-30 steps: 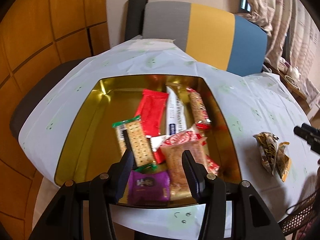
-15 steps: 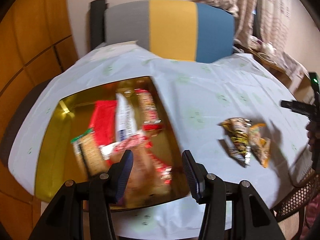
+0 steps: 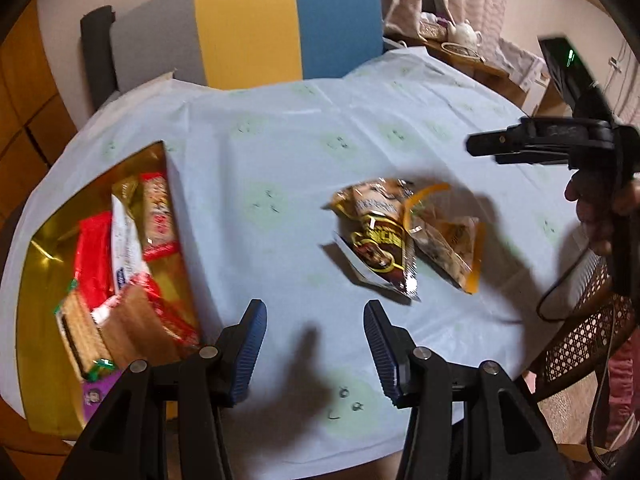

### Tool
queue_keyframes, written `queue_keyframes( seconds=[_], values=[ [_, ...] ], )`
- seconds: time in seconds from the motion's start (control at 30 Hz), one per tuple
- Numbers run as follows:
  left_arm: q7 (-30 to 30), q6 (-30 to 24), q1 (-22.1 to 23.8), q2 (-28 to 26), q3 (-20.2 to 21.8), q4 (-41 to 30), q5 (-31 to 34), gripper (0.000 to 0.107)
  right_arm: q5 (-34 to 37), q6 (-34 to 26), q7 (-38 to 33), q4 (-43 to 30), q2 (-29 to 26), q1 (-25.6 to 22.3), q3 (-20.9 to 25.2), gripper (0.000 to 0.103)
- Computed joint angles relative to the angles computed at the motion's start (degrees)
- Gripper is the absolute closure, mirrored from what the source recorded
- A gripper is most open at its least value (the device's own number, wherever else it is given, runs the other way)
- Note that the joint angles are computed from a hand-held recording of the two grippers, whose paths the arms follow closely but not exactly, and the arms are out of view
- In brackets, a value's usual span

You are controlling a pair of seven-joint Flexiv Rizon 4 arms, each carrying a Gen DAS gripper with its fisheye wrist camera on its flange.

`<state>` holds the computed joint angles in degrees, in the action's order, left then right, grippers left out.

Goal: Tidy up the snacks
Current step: 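Grasp the orange-topped crisps bag with the right gripper and lift it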

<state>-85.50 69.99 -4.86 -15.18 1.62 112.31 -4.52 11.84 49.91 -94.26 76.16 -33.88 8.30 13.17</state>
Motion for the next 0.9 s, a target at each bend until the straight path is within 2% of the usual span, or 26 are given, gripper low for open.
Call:
queue_keyframes(
  seconds=[0.03, 0.07, 0.1, 0.17, 0.2, 0.23, 0.37, 0.5, 0.53, 0.57, 0.6, 0.7, 0.77, 0.83, 0.9],
  values=[
    [0.27, 0.01, 0.07, 0.02, -0.28, 0.2, -0.37, 0.055, 4.04, -3.47, -5.68, -2.03, -0.42, -2.31, 3.58, 0.02],
    [0.63, 0.23, 0.19, 0.13, -0.6, 0.59, -0.9, 0.055, 5.55, -6.54, -9.42, -3.17, -0.69, -3.09, 5.3, 0.019],
    [0.53, 0.35, 0.06, 0.23, -0.57, 0.78, -0.92, 0.055, 3.74, -8.57, -13.73, -2.45, -0.31, -2.26, 6.04, 0.019],
    [0.35, 0.47, -0.05, 0.45, -0.44, 1.23, -0.91, 0.055, -0.03, -7.67, -17.05, 0.7, 1.01, 1.12, 3.75, 0.018],
    [0.48, 0.38, 0.05, 0.48, -0.52, 1.34, -1.18, 0.055, -1.07, -9.17, -18.25, 1.22, 1.19, 2.01, 3.26, 0.018],
    [0.46, 0.34, 0.07, 0.53, -0.52, 1.47, -1.3, 0.055, -1.79, -10.38, -18.72, 1.54, 1.21, 2.77, 2.69, 0.018],
    [1.14, 0.8, 0.28, 0.5, -0.96, 1.88, -2.14, 0.055, -5.78, -9.17, -17.55, 3.97, 1.55, 5.67, -0.05, 0.018],
    [1.92, 1.04, 0.24, 0.24, -1.34, 2.03, -2.98, 0.055, -8.81, -2.69, -16.96, 7.6, 2.21, 7.25, -1.29, 0.018],
    [2.15, 0.99, 0.25, 0.21, -1.45, 2.11, -3.23, 0.055, -9.23, -2.15, -16.85, 7.45, 1.92, 7.29, -1.27, 0.021],
    [2.17, 0.81, 0.17, 0.09, -1.4, 1.96, -3.23, 0.055, -10.01, -1.23, -16.68, 7.77, 1.83, 7.46, -1.5, 0.033],
    [2.3, 0.7, 0.13, 0.05, -1.39, 1.93, -3.25, 0.055, -10.87, -0.7, -15.89, 7.61, 1.46, 7.91, -1.84, 0.043],
    [2.56, 0.54, -0.01, -0.11, -1.25, 1.58, -3.05, 0.055, -14.73, -0.05, -5.61, 6.27, 0.07, 9.8, -6.06, 0.045],
    [2.67, 0.31, 0.01, -0.32, -1.24, 1.16, -3.09, 0.055, -15.09, -2.79, -0.56, 3.92, -0.97, 9.07, -6.45, 0.041],
    [3.05, -0.04, 0.1, -0.72, -1.31, 0.5, -3.16, 0.055, -11.71, -8.15, 5.02, -0.57, -2.42, 6.78, -5.47, 0.038],
    [3.15, -0.77, 0.01, -1.2, -1.28, -0.41, -2.98, 0.055, -10.05, -8.31, 7.49, -1.89, -2.78, 5.45, -4.77, 0.033]
  ],
)
